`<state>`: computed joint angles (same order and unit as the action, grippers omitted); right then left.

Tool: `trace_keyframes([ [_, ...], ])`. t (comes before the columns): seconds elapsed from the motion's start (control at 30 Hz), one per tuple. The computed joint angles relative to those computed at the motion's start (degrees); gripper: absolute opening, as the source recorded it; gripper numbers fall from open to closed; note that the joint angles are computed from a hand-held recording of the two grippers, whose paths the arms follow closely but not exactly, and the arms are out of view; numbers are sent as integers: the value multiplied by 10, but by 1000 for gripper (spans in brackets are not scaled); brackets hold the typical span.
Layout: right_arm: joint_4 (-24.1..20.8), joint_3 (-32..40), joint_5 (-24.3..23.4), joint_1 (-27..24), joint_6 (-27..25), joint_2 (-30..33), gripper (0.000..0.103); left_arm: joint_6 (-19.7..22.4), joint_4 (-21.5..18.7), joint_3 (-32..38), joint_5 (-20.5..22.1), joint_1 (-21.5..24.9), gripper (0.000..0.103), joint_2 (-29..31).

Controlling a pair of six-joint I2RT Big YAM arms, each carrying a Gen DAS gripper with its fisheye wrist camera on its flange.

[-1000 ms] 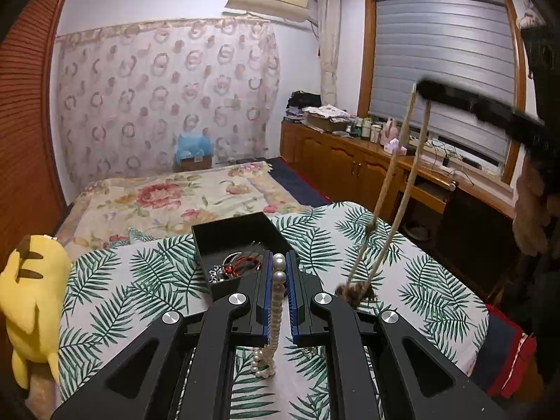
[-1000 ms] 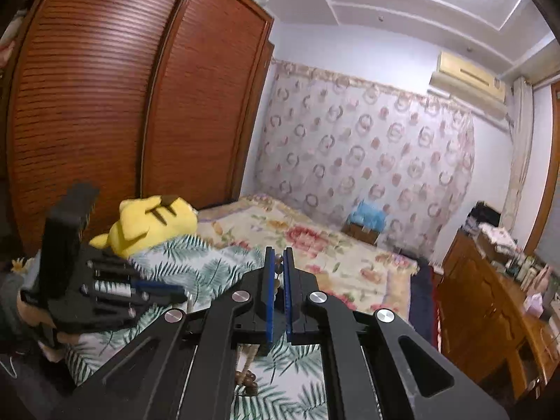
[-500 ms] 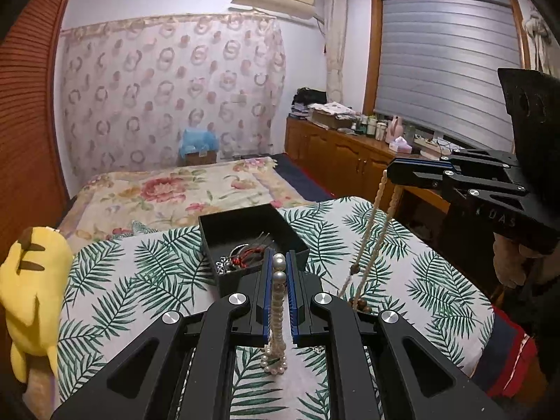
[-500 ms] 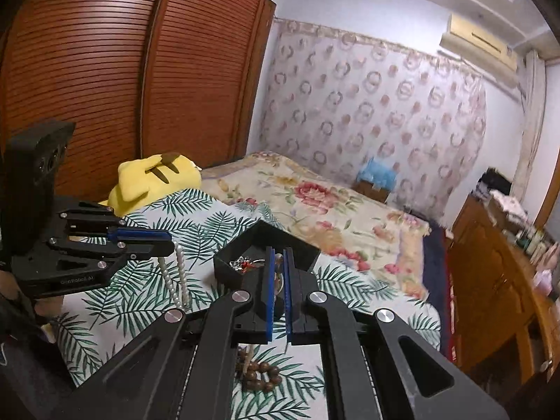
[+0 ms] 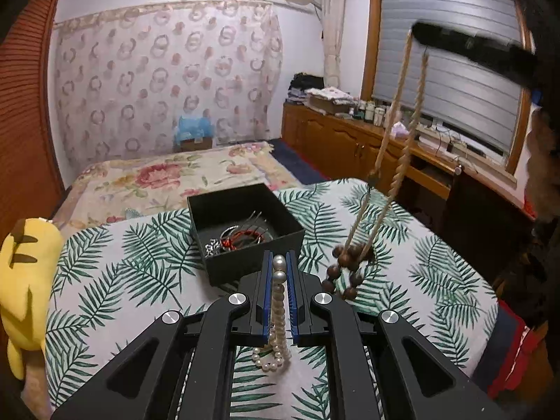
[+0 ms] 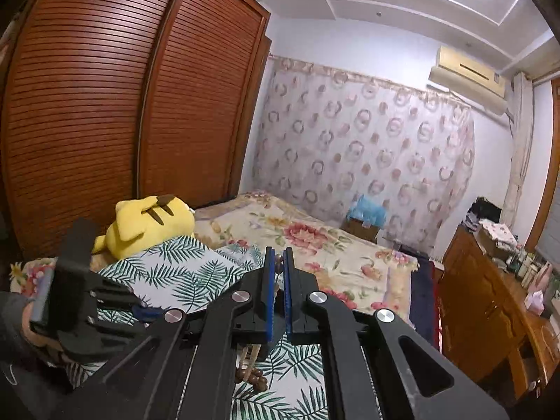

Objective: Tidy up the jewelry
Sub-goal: 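Lift the pearl strand with the left tool while the right tool lifts the wooden bead bracelet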

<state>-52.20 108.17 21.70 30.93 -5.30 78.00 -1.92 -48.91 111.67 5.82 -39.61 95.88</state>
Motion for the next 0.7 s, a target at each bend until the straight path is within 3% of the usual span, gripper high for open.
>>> trace_keyframes([
  [0.07,-3,3,4,3,-4,2,5,-1,-8,4,-2,0,8,6],
  [0.13,-3,-1,4,3,-4,2,5,-7,-12,3,5,2,22,9],
  [0.23,-5,-2,-1,1,1,3,5,-5,-13,-3,8,-1,30,12],
  [0.6,-3,-3,-6,-4,3,4,5,-6,-32,20,72,-20,40,48],
  [0.7,0,-2,-5,-3,3,6,5,-2,-53,50,80,-27,40,74],
])
